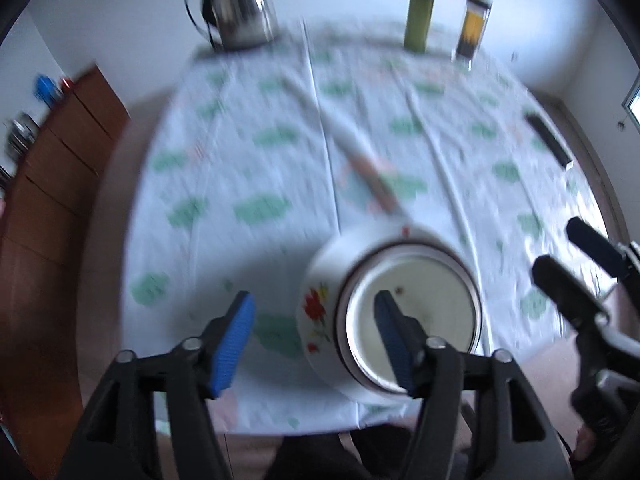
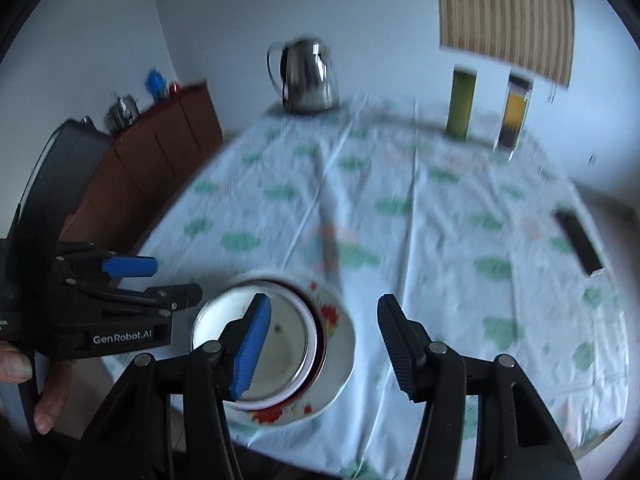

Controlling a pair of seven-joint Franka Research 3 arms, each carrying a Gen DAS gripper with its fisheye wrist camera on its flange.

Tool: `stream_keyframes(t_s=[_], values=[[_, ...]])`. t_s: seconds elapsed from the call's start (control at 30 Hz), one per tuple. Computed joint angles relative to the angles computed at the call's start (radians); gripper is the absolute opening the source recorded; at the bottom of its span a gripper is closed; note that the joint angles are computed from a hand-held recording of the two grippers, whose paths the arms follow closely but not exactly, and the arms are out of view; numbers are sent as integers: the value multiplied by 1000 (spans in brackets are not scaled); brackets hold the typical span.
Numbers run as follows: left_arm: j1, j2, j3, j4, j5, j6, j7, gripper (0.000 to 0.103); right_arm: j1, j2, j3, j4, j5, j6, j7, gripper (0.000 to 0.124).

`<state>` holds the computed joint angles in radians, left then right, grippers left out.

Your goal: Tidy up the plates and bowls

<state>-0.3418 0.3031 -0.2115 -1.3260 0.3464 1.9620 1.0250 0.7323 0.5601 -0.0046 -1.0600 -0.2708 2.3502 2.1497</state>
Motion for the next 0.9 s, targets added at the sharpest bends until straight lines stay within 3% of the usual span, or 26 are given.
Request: stream_keyframes(t_s=[0.07,0.17,0.3,0.5,0.9], values=[[-9,-42,9,-44,59,63,-31,76,34,-46,-46,-66,-90,86,62,63],[-11,-94,11,-99,128,146,-79,78,85,-109,-112,-148,-277,202,204,75],[-7,-141,9,-146,204,221,-144,90,78,-139,-101,-173,-384,262,273,75],[-4,-169,-2,-168,276,255,-209,92,59,-152,-72,-179,-427,256,295,75],[-2,-171,-12,-168,281,251,-216,92,33,-178,-37,-217,-424,252,299,76]])
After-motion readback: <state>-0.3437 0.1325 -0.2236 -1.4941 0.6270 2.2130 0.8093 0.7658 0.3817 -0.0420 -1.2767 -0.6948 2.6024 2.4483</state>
